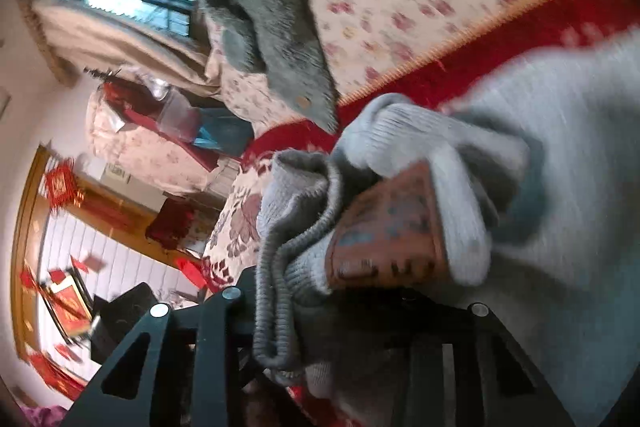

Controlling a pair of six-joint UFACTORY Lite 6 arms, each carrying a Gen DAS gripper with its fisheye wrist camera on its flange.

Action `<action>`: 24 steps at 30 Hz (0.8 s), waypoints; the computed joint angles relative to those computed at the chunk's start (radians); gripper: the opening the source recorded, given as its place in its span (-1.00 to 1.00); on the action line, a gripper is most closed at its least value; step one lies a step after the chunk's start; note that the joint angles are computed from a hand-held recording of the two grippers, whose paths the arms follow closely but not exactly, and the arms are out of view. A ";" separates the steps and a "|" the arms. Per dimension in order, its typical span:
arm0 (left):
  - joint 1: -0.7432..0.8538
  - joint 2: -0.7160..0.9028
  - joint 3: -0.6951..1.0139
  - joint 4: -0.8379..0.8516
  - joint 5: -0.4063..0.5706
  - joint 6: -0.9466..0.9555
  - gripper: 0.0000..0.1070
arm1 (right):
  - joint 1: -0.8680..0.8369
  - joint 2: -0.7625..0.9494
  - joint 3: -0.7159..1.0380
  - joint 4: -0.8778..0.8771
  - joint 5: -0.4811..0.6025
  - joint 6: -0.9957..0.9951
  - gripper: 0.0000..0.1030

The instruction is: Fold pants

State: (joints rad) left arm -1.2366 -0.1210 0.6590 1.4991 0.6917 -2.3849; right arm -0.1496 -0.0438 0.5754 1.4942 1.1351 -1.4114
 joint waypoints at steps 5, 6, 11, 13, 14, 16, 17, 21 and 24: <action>0.107 0.218 0.108 0.031 -0.164 -0.015 0.83 | 0.049 -0.155 -0.079 -0.171 -0.298 0.129 -0.22; 0.077 0.259 0.139 0.007 -0.114 0.017 0.84 | 0.028 -0.166 -0.114 -0.171 -0.293 0.120 -0.18; 0.048 0.179 0.105 0.057 -0.150 -0.027 0.85 | -0.213 -0.233 -0.174 -0.307 -0.128 0.131 0.04; 0.036 0.131 0.095 -0.010 -0.101 0.021 0.85 | -0.286 -0.331 -0.170 -0.359 -0.099 0.159 0.04; 0.032 0.123 0.097 -0.025 -0.077 0.030 0.85 | -0.309 -0.393 -0.168 -0.384 -0.104 0.178 0.07; 0.049 0.093 0.093 -0.058 -0.041 0.048 0.85 | -0.325 -0.452 -0.148 -0.381 -0.118 0.179 0.20; 0.071 0.092 0.103 -0.080 -0.052 0.073 0.85 | -0.313 -0.443 -0.130 -0.366 -0.120 0.171 0.26; 0.175 0.095 0.136 -0.160 -0.137 0.177 0.85 | -0.236 -0.397 -0.057 -0.348 -0.178 0.215 0.26; 0.225 0.063 0.113 -0.141 -0.234 0.175 0.85 | -0.220 -0.361 -0.052 -0.352 -0.200 0.244 0.27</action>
State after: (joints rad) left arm -1.0118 -0.0575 0.7719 1.3579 0.4574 -2.2102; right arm -0.3701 -0.4045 0.5234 1.1419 0.9347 -1.1669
